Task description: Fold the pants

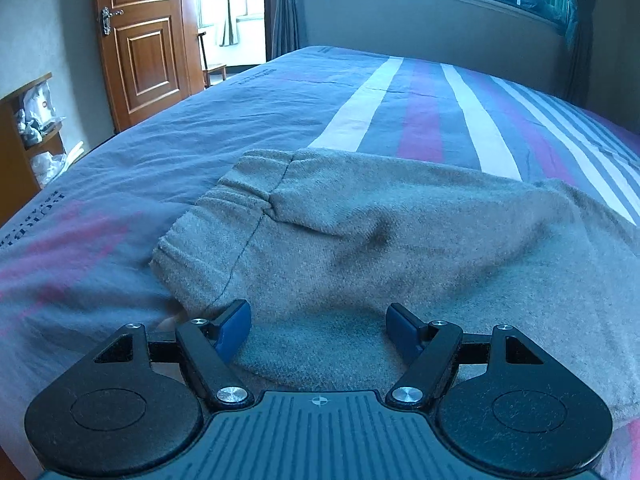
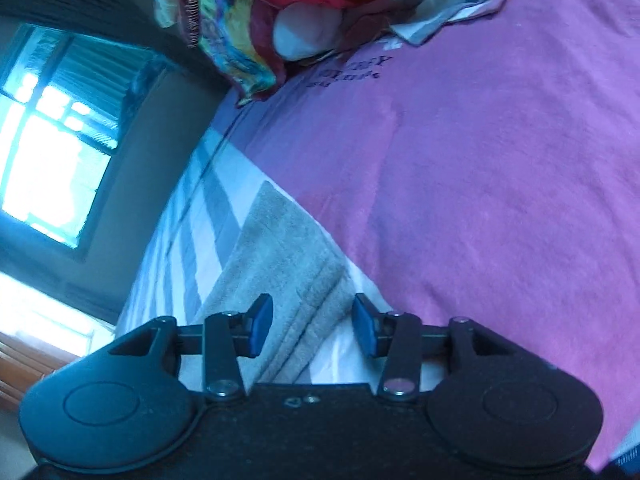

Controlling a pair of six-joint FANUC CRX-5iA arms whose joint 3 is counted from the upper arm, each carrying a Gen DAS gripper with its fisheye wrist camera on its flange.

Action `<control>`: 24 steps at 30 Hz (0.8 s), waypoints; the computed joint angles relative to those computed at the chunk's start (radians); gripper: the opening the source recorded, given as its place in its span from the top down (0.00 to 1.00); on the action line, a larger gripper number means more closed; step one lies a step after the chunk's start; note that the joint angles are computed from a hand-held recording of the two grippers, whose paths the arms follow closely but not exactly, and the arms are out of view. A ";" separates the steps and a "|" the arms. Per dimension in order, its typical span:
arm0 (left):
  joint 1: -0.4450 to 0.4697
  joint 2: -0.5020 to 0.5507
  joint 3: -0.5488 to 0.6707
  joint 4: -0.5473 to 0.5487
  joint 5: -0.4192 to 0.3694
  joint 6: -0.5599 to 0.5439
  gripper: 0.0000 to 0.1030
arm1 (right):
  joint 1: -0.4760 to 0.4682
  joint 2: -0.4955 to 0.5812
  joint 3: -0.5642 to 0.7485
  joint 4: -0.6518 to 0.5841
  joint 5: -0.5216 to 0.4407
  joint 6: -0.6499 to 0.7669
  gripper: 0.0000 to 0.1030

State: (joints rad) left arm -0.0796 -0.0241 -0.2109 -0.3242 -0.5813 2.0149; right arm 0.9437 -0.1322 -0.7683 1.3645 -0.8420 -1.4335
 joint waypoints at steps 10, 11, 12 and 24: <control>0.014 -0.006 -0.022 0.038 0.028 -0.046 0.28 | -0.040 0.056 0.002 0.129 -0.002 -0.112 0.87; 0.018 -0.008 -0.027 0.049 0.034 -0.060 0.28 | -0.045 0.063 0.010 0.119 0.005 -0.093 0.93; 0.022 -0.012 -0.035 0.059 0.041 -0.074 0.28 | -0.034 0.070 0.027 0.087 -0.002 -0.049 0.93; -0.001 -0.051 -0.046 -0.018 0.092 -0.029 0.28 | 0.087 0.052 0.014 0.002 -0.133 -0.043 0.45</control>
State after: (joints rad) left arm -0.0805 -0.0751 -0.2565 -0.3421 -0.4892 1.9855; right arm 1.0308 -0.0801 -0.7542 1.3667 -0.9745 -1.4769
